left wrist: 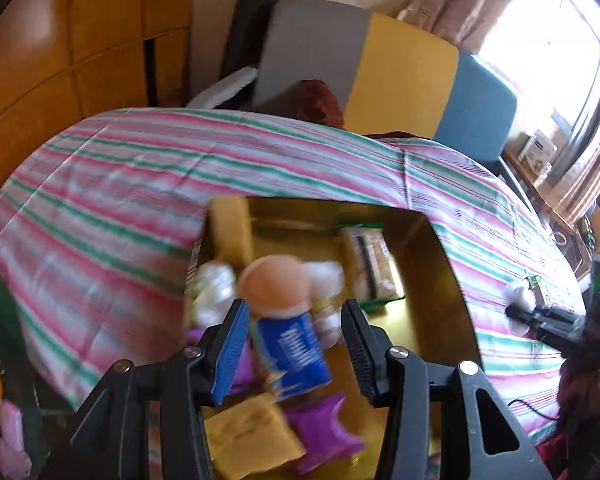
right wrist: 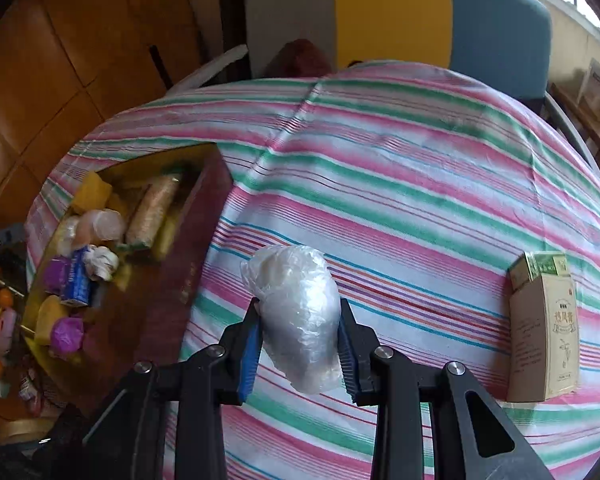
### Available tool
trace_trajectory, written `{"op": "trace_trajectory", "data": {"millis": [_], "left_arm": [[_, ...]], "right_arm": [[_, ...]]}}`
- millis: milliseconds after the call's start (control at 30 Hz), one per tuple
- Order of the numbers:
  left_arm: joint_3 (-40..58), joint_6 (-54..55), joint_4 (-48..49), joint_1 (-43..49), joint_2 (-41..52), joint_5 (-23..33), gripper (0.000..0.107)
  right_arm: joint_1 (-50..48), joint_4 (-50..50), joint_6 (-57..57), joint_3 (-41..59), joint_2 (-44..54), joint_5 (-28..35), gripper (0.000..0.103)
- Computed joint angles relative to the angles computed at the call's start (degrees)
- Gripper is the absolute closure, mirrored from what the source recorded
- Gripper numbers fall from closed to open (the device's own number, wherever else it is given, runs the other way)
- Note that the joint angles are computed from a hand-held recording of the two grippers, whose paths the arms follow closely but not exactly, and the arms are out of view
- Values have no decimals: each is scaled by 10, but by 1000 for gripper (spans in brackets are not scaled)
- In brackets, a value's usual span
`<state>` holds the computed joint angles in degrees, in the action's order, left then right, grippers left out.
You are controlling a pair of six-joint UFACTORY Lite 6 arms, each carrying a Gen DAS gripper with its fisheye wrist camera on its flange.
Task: Organize objects
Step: 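Lower the cracker packet into the gold tray and open the left tool, then carry the white plastic bundle into the gold tray and release it with the right tool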
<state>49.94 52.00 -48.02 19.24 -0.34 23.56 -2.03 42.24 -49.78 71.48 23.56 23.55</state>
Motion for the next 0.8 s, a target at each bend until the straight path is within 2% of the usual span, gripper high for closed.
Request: {"op": "trace_trajectory", "data": {"millis": [100, 200, 333, 467, 567, 700, 767, 800], "left_arm": [[-34, 72, -56, 44, -25, 21, 59], [-58, 139, -101, 73, -33, 37, 59], [-71, 193, -129, 108, -34, 70, 59], [-75, 230, -152, 142, -22, 95, 59], [-78, 247, -159, 162, -15, 107, 59], [-79, 265, -168, 181, -6, 116, 59], [-77, 270, -169, 188, 3, 118, 59], [-78, 269, -167, 190, 4, 119, 59]], "right_arm": [[70, -53, 67, 28, -17, 15, 68], [147, -115, 149, 97, 15, 35, 68], [234, -221, 282, 234, 114, 64, 68], [275, -341, 434, 397, 242, 111, 68], [284, -375, 485, 520, 331, 165, 68], [293, -374, 492, 692, 446, 254, 67], [297, -370, 491, 738, 477, 275, 63], [298, -366, 490, 729, 474, 267, 58]]}}
